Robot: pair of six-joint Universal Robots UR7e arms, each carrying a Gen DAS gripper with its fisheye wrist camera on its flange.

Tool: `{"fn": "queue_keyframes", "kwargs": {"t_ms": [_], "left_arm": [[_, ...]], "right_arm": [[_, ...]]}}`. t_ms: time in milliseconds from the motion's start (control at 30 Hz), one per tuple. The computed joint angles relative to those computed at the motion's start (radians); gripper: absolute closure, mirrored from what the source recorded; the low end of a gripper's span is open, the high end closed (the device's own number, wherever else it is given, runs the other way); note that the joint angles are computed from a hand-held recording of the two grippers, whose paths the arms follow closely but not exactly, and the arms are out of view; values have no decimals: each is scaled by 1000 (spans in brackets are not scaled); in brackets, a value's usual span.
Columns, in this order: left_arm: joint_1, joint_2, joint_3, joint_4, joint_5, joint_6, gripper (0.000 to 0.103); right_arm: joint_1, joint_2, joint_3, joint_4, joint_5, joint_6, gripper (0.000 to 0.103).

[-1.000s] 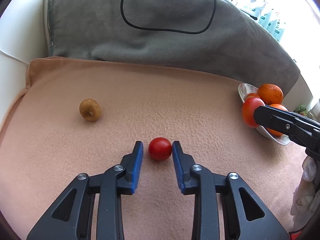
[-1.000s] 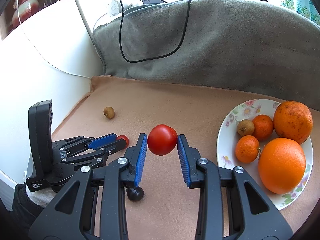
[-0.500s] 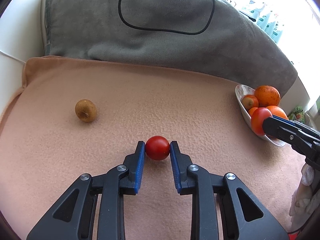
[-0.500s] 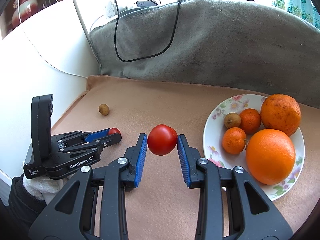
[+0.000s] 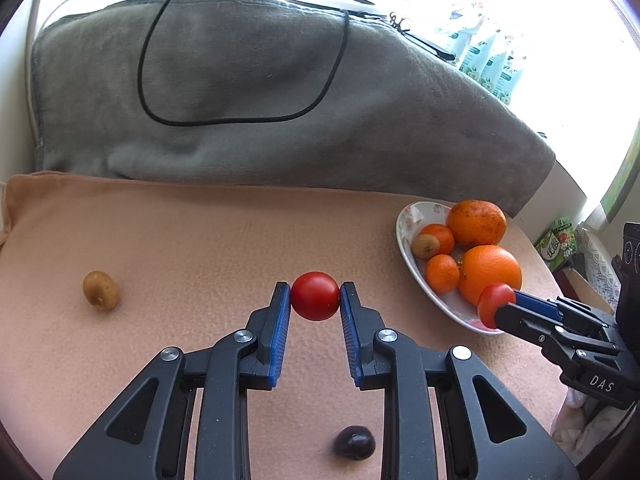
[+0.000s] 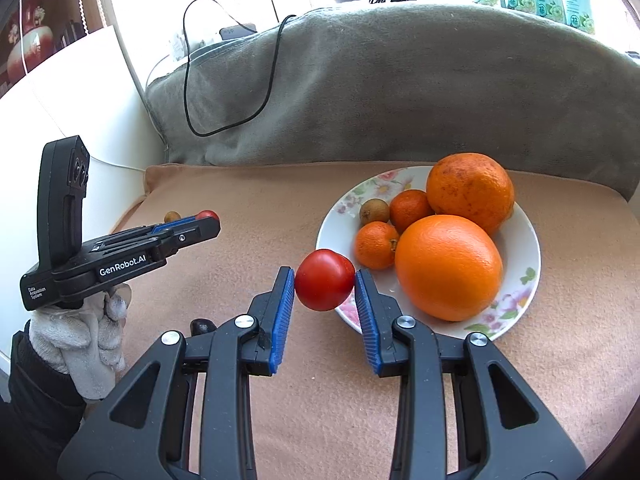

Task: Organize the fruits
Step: 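Carry the tomato in the right tool toward the bowl while the left tool carries its tomato, then open the right tool over the plate while the left tool releases its tomato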

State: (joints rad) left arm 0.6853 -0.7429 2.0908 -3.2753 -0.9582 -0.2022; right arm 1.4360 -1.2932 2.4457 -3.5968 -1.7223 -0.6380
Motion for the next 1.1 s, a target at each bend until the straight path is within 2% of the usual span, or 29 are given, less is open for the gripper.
{"fn": "queue_keyframes", "kwargs": {"t_ms": [633, 1100], "left_arm": [[-11, 137, -231, 89, -122, 91, 80], [-7, 176, -294, 127, -196, 94, 79]], "right_arm": [[-4, 10, 5, -66, -38, -38, 70], [-3, 28, -5, -100, -52, -53, 70]]}}
